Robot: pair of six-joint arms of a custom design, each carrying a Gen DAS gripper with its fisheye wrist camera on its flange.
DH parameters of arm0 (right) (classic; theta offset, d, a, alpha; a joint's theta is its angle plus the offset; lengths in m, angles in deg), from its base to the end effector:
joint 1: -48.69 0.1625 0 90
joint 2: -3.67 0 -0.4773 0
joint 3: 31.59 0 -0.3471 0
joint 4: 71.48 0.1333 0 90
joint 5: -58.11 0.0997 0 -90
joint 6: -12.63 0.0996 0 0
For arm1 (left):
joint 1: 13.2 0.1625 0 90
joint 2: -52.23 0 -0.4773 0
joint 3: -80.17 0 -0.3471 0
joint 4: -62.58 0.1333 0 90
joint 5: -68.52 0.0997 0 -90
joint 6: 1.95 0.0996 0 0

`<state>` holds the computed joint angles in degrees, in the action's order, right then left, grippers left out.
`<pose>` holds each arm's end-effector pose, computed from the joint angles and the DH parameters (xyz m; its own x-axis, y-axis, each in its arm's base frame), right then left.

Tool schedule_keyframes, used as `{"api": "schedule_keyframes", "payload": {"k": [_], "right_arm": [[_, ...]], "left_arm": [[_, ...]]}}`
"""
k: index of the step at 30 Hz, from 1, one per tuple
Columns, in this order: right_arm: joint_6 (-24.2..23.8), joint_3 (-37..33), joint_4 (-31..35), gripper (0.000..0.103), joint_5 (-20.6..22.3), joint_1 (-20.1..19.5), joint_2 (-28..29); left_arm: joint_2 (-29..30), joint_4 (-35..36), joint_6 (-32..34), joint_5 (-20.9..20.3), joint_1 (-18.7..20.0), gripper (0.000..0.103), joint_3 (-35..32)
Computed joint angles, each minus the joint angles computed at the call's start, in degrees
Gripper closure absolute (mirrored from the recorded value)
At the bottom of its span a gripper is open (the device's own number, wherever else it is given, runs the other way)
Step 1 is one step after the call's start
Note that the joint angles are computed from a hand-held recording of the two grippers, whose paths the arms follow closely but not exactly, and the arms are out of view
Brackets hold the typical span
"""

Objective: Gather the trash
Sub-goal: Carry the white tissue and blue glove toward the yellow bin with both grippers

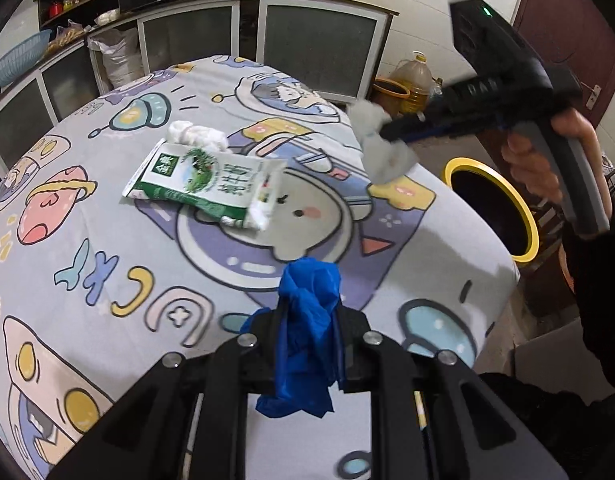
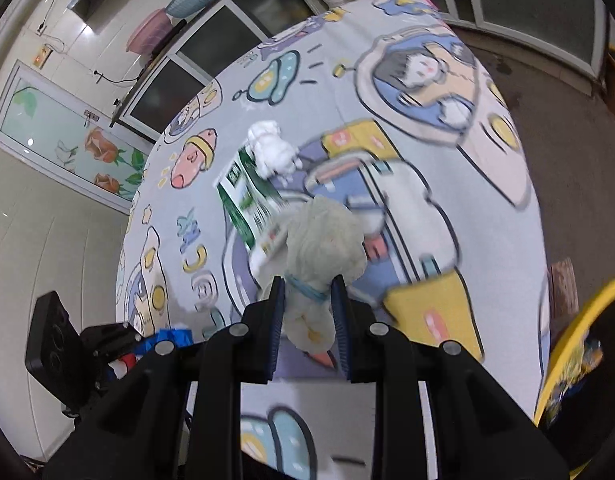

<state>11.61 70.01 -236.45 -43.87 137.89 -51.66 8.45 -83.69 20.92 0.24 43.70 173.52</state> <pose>0.1036 -0.6472 0.2667 -0.9768 0.0977 0.1906 -0.0051 0.8789 -0.4769 -0.2285 -0.6622 0.1483 -0.5280 0.7575 -0.3840 0.8114 0.5835 0.0353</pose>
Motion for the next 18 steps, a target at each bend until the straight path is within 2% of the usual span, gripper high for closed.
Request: {"api": "schedule_keyframes", "payload": {"k": [7,18], "right_arm": [[-0.46,12.45,-10.25,0.080,2.89,-3.11,-6.31],[-1.21,24.89,-21.82,0.080,3.38,-8.89,-15.42]], "left_arm": [[0.25,-4.58,-1.14,-2.13,-3.23,0.087,3.85],[3.76,-8.54,1.86,-5.61,-9.17,0.087,4.60]]}}
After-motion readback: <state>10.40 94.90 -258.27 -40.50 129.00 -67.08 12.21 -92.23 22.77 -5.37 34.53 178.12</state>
